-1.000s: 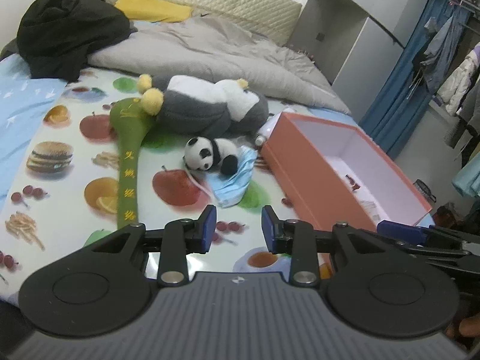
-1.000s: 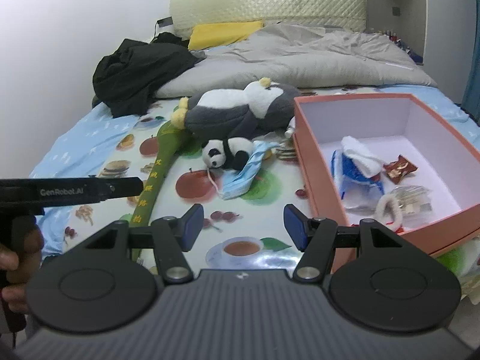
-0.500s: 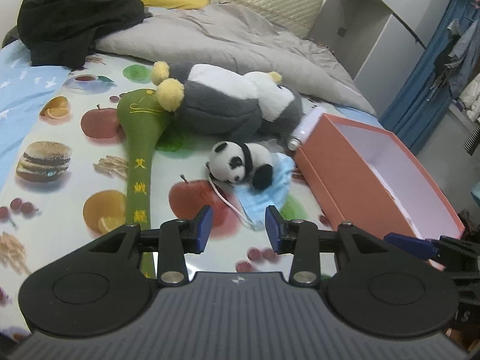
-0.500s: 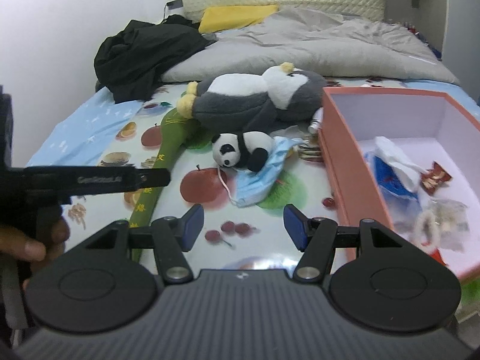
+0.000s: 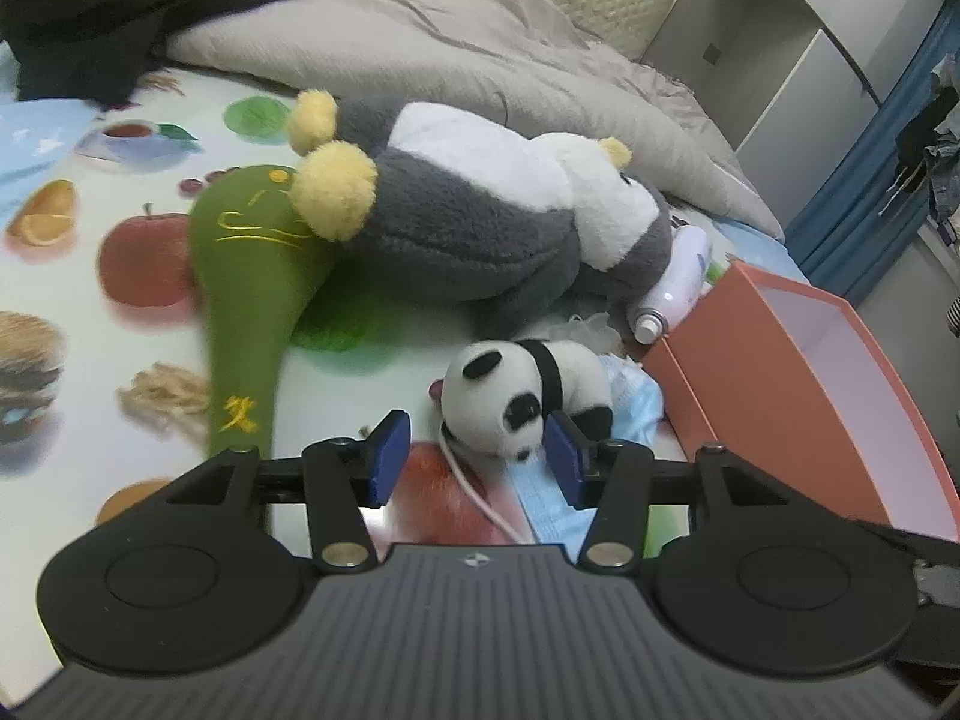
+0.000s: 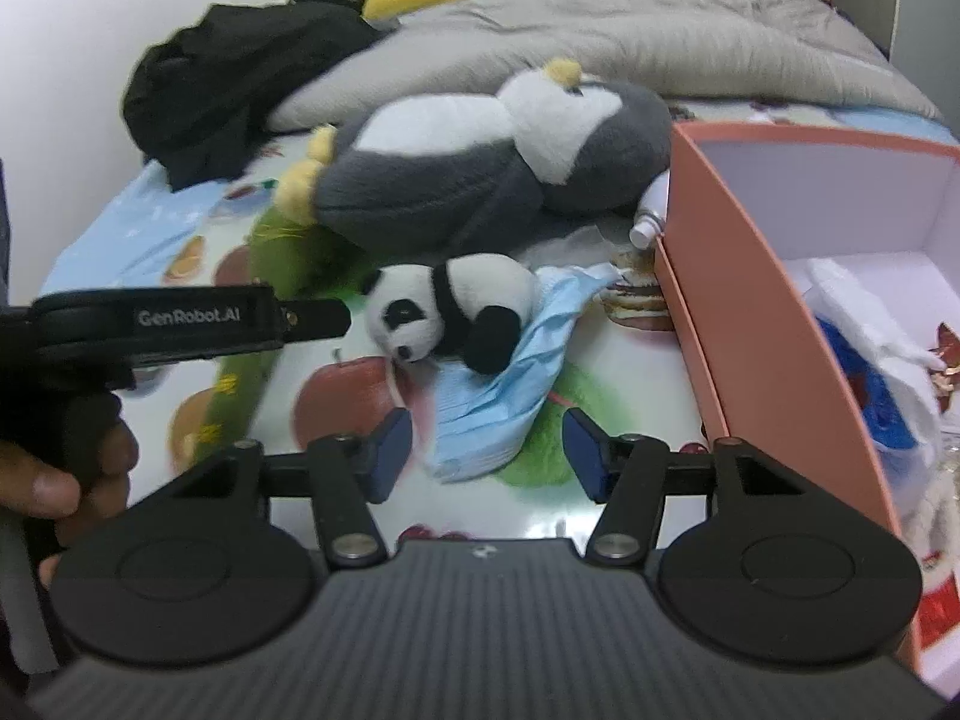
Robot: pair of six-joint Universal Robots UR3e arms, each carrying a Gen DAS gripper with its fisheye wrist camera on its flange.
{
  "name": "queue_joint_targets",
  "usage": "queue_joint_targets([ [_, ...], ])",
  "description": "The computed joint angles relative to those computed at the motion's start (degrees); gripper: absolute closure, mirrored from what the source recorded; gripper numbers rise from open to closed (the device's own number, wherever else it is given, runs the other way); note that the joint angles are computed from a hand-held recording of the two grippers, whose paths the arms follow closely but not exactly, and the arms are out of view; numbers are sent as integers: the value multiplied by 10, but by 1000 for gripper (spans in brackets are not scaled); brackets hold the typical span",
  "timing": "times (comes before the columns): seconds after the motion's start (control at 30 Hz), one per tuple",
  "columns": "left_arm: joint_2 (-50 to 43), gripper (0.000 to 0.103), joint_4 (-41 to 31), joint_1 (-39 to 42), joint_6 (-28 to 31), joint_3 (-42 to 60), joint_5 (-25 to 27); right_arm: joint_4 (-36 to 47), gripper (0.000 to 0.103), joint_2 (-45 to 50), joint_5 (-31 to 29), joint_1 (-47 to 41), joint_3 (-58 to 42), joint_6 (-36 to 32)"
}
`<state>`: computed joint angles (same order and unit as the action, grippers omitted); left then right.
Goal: Organize soft objects
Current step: 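Grasp the small panda plush with left gripper while right grasps the blue mask, then lift the panda plush with left gripper while right lifts the blue mask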
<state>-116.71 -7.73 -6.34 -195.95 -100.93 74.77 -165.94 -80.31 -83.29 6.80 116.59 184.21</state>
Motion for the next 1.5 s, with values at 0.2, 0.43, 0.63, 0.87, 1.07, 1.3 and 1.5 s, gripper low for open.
queue_joint_targets([
  [0.2, -101, 43, -26, -2, 7, 115, -3, 8, 48, 103, -4, -3, -80, 5],
  [0.43, -157, 41, -23, 10, 17, 179, -44, 31, 62, 174, -6, 0, -144, 6],
  [0.63, -165, 40, 4, 33, 16, 170, -116, 23, 92, 186, -2, -1, -151, 2],
  [0.87, -190, 40, -17, 15, 33, 215, -103, 19, 93, 181, 0, -3, -146, -1],
  [1.07, -201, 53, -54, 5, 23, 248, -72, 12, 93, 169, 4, -6, -133, -6],
  [1.3, -176, 57, -14, 22, -38, 203, -99, 15, 94, 145, 0, -2, -125, -8],
  [1.5, -108, 57, 39, 47, -84, 131, -132, 23, 95, 95, -8, -2, -112, -9],
])
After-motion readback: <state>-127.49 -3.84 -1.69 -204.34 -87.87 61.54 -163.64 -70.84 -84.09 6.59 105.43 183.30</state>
